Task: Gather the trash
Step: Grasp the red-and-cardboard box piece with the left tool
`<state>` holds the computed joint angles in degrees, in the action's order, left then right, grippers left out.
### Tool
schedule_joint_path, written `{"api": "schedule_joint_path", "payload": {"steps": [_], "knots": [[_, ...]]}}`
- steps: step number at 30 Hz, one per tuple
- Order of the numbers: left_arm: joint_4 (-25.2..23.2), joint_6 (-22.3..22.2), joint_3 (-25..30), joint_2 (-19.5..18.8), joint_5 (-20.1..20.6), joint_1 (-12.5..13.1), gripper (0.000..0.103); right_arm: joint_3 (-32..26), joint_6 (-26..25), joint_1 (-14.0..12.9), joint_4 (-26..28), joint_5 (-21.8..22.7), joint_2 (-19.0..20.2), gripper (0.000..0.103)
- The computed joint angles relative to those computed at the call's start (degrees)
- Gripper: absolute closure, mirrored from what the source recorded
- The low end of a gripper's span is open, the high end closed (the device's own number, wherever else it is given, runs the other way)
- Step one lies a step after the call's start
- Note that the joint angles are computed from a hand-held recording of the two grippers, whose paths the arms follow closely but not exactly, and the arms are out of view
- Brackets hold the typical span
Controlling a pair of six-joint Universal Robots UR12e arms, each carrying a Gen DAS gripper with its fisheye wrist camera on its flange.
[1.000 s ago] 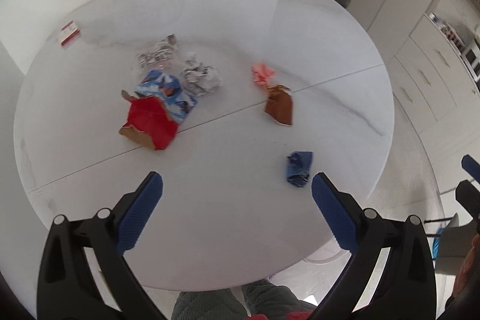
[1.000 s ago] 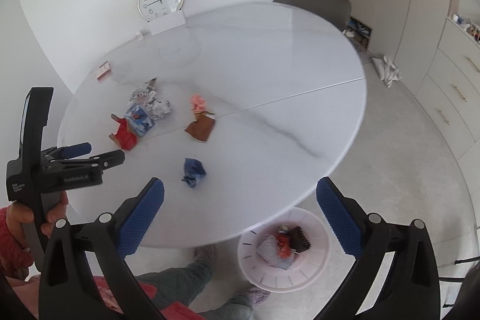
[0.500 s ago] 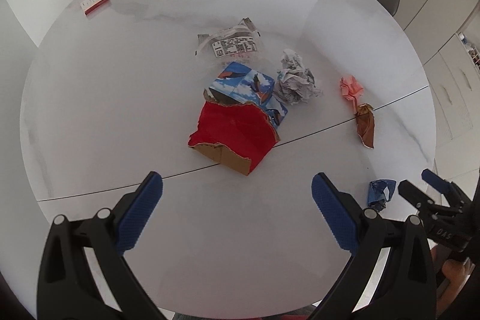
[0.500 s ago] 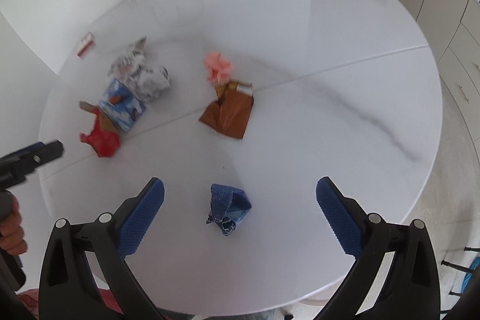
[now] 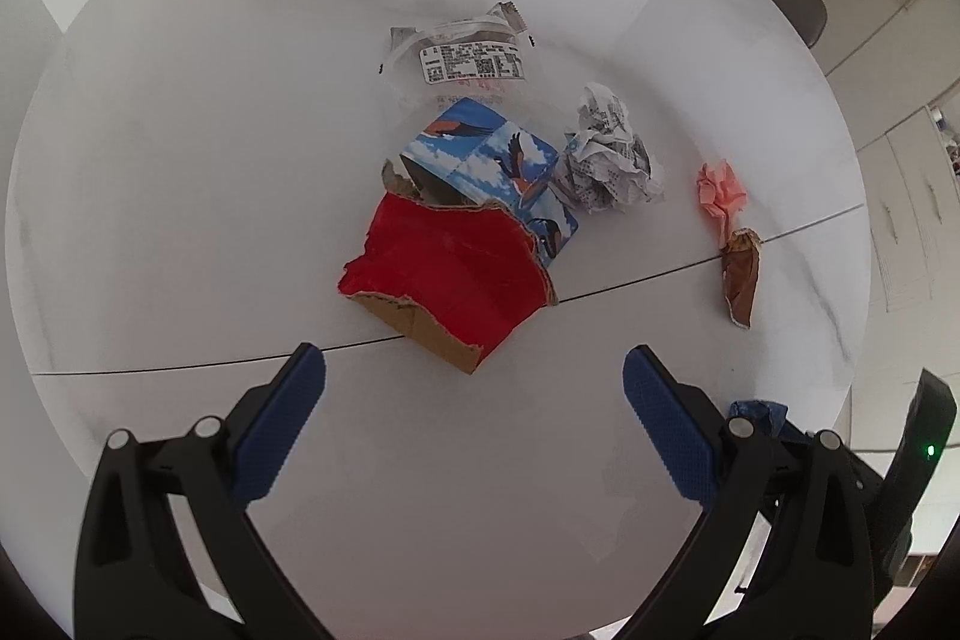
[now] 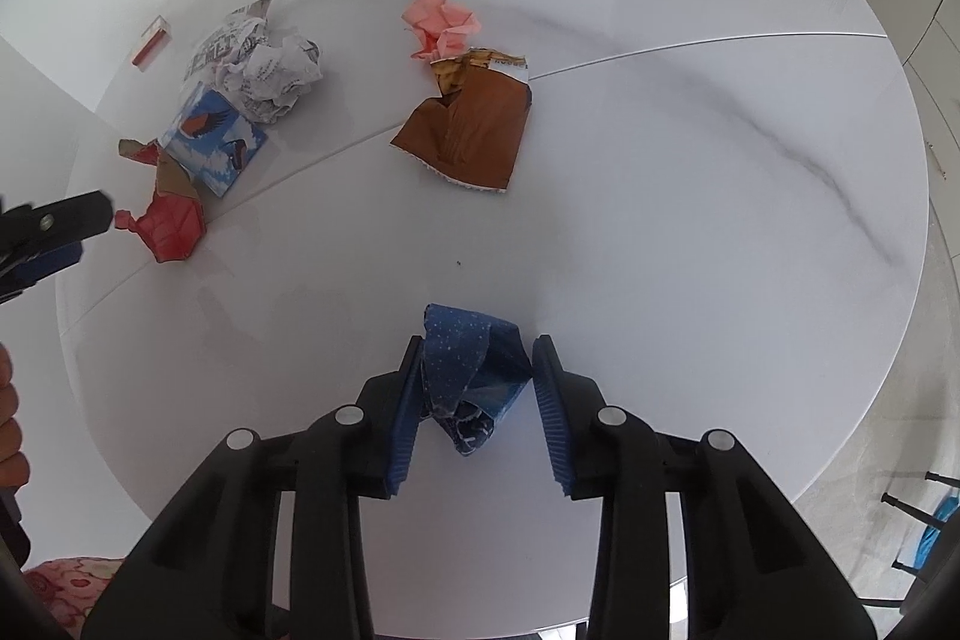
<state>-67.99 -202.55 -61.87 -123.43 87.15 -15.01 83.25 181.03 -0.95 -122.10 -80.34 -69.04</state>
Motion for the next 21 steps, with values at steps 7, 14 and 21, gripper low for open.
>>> {"api": "schedule_joint_path", "payload": {"steps": [7,14,21], "knots": [[-5.7,-9.8,6.7,-4.8,5.1,-1.1,0.008,-0.1,0.5,-0.9,-0.5,2.2,-1.1,0.07],[-9.3,-13.9,8.8,-6.9,6.2,-1.2,0.016,-0.7,2.1,-2.0,0.4,3.5,-2.7,0.083],[-6.4,-14.3,6.0,-5.6,6.6,-1.3,0.043,-0.5,1.1,-1.9,-0.7,2.1,-3.6,0.084]]}}
